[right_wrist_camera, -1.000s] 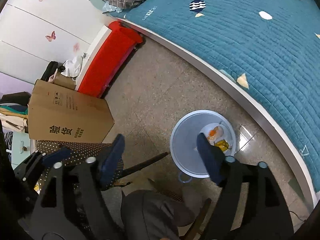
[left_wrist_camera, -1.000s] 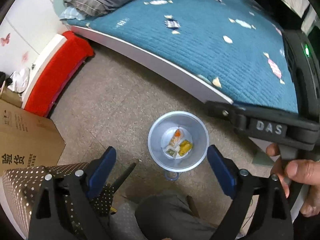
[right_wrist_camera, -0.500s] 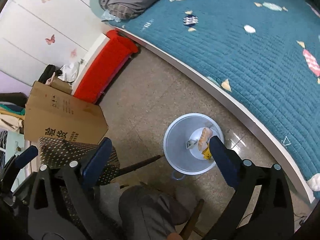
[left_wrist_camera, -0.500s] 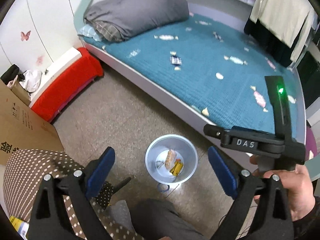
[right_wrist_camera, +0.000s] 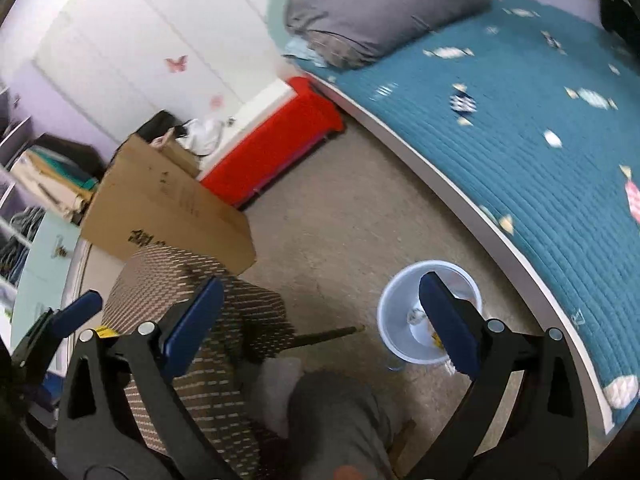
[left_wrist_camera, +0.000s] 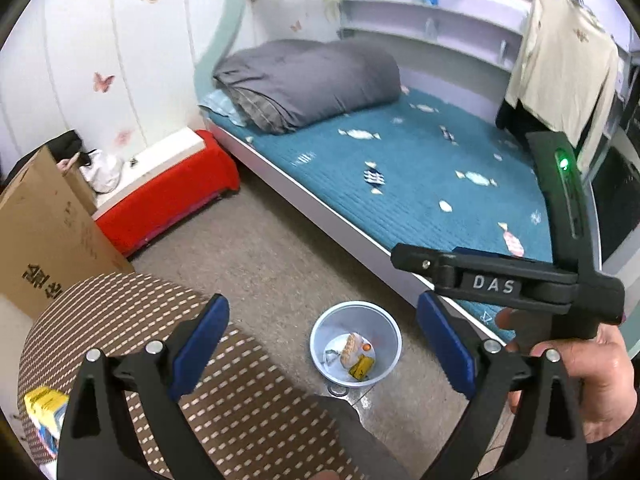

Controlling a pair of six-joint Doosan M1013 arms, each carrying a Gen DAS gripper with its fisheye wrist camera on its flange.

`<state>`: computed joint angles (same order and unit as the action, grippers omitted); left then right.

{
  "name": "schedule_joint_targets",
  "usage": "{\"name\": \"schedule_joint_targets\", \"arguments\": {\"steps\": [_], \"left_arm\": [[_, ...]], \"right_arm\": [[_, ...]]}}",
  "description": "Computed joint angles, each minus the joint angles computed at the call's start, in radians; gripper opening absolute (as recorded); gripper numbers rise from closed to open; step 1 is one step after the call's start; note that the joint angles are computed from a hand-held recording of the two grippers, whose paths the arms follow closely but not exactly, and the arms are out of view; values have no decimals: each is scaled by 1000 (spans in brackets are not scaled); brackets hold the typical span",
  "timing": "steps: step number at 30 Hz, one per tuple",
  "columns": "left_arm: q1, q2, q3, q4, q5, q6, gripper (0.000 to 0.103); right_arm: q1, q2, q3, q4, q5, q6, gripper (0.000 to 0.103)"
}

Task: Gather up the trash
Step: 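Move both tools back over the table, then grasp the green leaf plant with the right tool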

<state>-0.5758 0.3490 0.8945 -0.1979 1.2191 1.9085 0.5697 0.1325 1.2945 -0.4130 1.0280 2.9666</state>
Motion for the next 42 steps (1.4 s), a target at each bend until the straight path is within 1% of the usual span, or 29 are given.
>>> {"name": "schedule_joint_targets", "arguments": {"steps": [8, 19, 24, 27, 31, 33, 36, 38, 42], "left_arm": [[71, -77, 83, 23, -90, -47, 93], [213, -168, 198, 30, -178, -160, 93], [268, -201, 253, 52, -204, -208, 93], [304, -223, 289, 67, -222, -245, 93], [338, -241, 322, 84, -245, -285, 93], [353, -255, 349, 121, -258, -314, 93], [378, -263, 370, 138, -255, -351, 93], [399, -273, 390, 146, -256, -380, 93], [427, -284, 417, 186, -245, -439, 93]], "right_arm": [[55, 74, -154, -50, 28, -99, 96], [127, 211, -384, -48, 55, -297, 96], [152, 291, -495, 8, 70, -406, 96], [168, 327, -543, 34, 65, -457, 96], [182, 379, -616, 86, 66, -532, 96], [188, 408, -660, 119, 79, -584, 96], [198, 451, -719, 169, 91, -668, 96], [201, 488, -768, 216, 113, -728, 96], [207, 563, -873, 294, 175, -840, 96]]}}
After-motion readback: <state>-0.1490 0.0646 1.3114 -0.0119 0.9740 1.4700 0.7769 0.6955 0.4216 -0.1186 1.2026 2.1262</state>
